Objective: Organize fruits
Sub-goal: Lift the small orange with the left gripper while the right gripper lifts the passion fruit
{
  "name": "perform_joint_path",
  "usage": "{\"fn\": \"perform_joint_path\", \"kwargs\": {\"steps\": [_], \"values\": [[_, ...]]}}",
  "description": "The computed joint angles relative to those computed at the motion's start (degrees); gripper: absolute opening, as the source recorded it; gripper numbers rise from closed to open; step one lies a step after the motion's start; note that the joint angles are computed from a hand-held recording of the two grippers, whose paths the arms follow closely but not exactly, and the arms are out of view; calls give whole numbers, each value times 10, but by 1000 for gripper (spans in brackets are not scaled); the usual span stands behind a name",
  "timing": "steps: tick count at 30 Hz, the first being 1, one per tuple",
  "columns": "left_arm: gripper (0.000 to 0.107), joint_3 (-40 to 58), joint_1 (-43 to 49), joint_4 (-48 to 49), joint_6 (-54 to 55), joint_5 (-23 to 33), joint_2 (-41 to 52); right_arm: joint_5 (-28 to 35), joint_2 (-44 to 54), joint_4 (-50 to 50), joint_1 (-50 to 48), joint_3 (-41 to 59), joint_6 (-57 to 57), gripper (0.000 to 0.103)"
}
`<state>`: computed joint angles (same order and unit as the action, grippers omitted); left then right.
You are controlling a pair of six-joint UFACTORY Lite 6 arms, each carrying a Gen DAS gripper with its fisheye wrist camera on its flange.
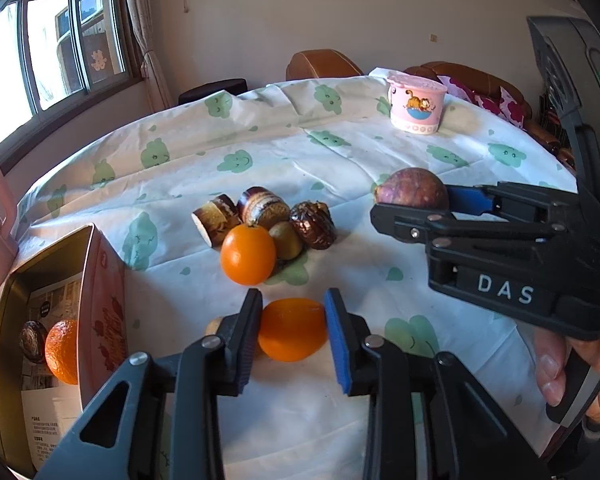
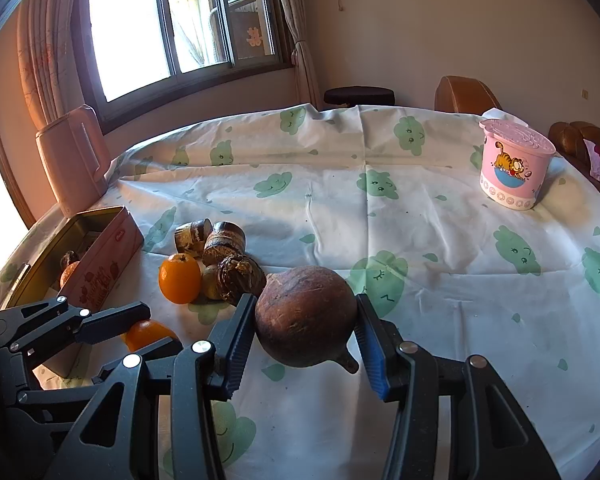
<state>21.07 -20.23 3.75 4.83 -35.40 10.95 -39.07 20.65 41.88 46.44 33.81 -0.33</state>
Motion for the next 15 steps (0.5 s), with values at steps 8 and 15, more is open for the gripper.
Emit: {"fn": "perform_joint_path", "kwargs": {"steps": [8, 15], "values": [[33, -42, 5, -16, 3, -44, -42, -18, -7, 7, 9, -10, 1, 51], [33, -71, 8, -35, 8, -80, -69, -41, -17, 15, 25, -24, 1, 51]]}}
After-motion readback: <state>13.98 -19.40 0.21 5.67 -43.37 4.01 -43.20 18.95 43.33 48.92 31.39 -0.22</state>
